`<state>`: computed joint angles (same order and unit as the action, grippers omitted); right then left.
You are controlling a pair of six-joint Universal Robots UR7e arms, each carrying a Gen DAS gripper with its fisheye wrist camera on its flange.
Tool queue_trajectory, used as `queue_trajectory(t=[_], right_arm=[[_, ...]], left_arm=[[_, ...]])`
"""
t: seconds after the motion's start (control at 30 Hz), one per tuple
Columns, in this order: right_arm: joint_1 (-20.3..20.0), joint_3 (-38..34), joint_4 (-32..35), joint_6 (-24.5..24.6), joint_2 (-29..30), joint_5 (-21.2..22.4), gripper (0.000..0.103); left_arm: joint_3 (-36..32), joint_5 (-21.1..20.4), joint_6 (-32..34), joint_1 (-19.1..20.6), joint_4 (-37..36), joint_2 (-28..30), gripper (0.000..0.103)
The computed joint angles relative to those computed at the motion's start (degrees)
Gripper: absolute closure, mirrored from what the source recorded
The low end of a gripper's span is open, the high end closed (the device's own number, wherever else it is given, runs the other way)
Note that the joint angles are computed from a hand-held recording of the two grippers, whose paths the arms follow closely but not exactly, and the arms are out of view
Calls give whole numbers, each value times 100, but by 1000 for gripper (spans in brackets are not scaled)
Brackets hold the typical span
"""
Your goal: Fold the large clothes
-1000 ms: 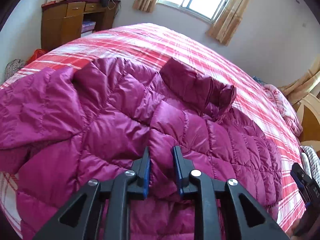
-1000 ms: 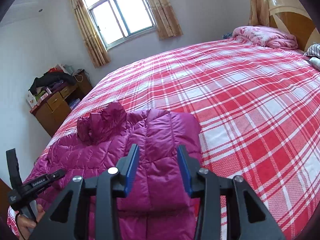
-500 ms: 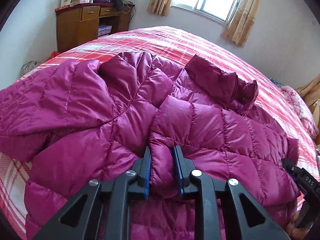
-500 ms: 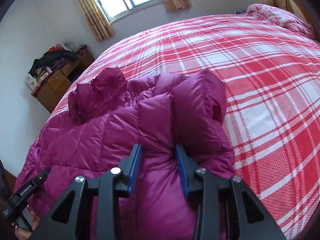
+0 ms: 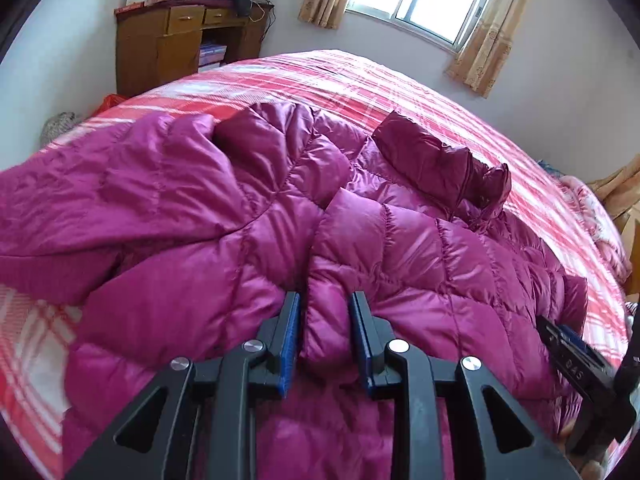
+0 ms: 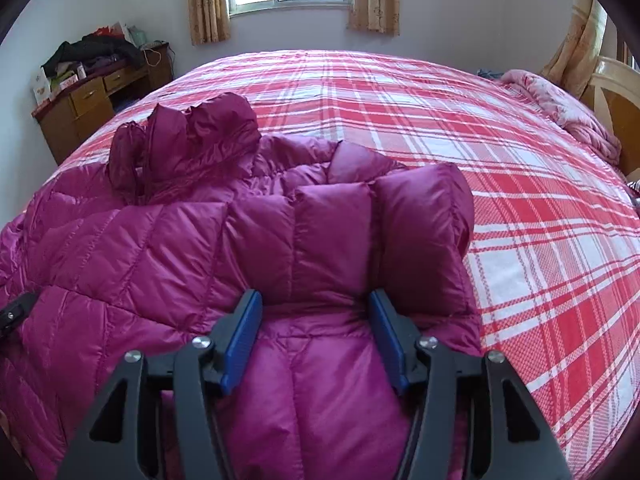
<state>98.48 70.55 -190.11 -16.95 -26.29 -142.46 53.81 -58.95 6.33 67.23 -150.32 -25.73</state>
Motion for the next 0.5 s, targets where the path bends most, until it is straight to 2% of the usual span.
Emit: queue_trajectory(t=[0.1,0.13,0.2,0.27,0.33,0.37,0.43,0.5], right_arm=[[0,-1,-27,-24,6,-25,44],[2,1,-43,-32,9,-27,44],[6,10,-51,-36,5,-6,41],[15,-6,-65,-75,20,-19,40],[16,4,-70,-76,11,43,36],[15,26,-70,-60,-3,74,34],[16,24,-60,-51,-2,75,33],[16,11,-64,-73,7,57,33]], left_arm=[[630,36,188,-39,-470,-431,73],[778,31,175,-25,-567,-570,69],[979,99,-49,47,-673,-858,53],[1061,210,-394,161,-854,-1092,28],[1129,424,-550,250,-1286,-1243,24],[1063,681,-528,287,-1440,-1276,24],[871,1034,-444,355,-1551,-1287,22],[615,1345,-659,449,-1438,-1266,18]])
